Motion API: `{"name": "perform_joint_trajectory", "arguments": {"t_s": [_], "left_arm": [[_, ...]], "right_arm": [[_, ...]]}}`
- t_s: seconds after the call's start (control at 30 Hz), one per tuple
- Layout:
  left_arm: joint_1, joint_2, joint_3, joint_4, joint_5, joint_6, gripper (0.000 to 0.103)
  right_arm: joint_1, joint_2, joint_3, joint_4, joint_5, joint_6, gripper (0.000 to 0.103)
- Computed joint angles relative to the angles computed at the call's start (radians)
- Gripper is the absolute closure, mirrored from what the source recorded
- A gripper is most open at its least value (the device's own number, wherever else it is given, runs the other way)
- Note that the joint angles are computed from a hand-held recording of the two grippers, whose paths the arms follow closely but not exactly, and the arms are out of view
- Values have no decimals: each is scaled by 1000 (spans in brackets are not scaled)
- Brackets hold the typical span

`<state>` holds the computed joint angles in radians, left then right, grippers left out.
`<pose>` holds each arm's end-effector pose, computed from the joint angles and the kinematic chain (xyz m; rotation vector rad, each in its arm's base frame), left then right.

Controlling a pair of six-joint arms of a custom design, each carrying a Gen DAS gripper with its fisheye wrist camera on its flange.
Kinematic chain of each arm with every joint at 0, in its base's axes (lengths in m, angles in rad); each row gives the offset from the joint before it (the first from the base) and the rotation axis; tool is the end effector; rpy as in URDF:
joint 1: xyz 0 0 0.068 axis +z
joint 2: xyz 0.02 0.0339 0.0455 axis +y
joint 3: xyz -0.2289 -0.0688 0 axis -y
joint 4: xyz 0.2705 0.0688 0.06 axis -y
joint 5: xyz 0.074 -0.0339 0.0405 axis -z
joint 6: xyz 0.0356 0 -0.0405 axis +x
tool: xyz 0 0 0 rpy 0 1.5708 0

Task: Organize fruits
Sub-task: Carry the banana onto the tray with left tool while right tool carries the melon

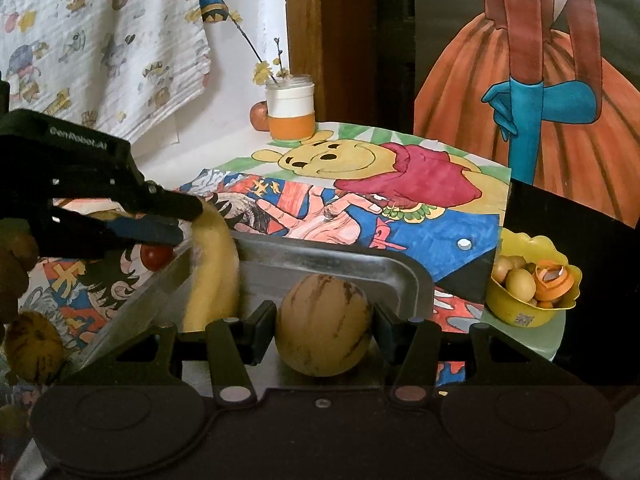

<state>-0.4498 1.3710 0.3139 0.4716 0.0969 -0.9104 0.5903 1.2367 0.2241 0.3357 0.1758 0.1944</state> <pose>0.2245 -0.1122 0.0713 -0.4647 2.2432 -0.8594 0.1897 0.1196 0.0638 -0.3483 2.2181 0.2284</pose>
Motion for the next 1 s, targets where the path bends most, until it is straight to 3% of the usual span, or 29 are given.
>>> {"name": "perform_joint_trajectory", "arguments": {"t_s": [0.27, 0.43, 0.6, 0.77, 0.9, 1.0], "left_arm": [[-15, 49, 8, 20, -1, -7, 71], [-35, -14, -10, -24, -33, 4, 68], [-68, -151, -46, -120, -82, 8, 46], [-137, -406, -106, -293, -181, 18, 17], [-216, -668, -149, -492, -281, 40, 3], [-292, -864, -161, -668, -380, 41, 0]], "right_arm": [[7, 0, 3, -2, 14, -3, 48], [27, -64, -28, -6, 50, 7, 37], [68, -218, -71, -98, 84, 26, 22], [139, -542, -140, -296, 161, 61, 7], [236, -820, -175, -498, 261, 84, 1], [325, -1005, -187, -652, 346, 109, 1]]}}
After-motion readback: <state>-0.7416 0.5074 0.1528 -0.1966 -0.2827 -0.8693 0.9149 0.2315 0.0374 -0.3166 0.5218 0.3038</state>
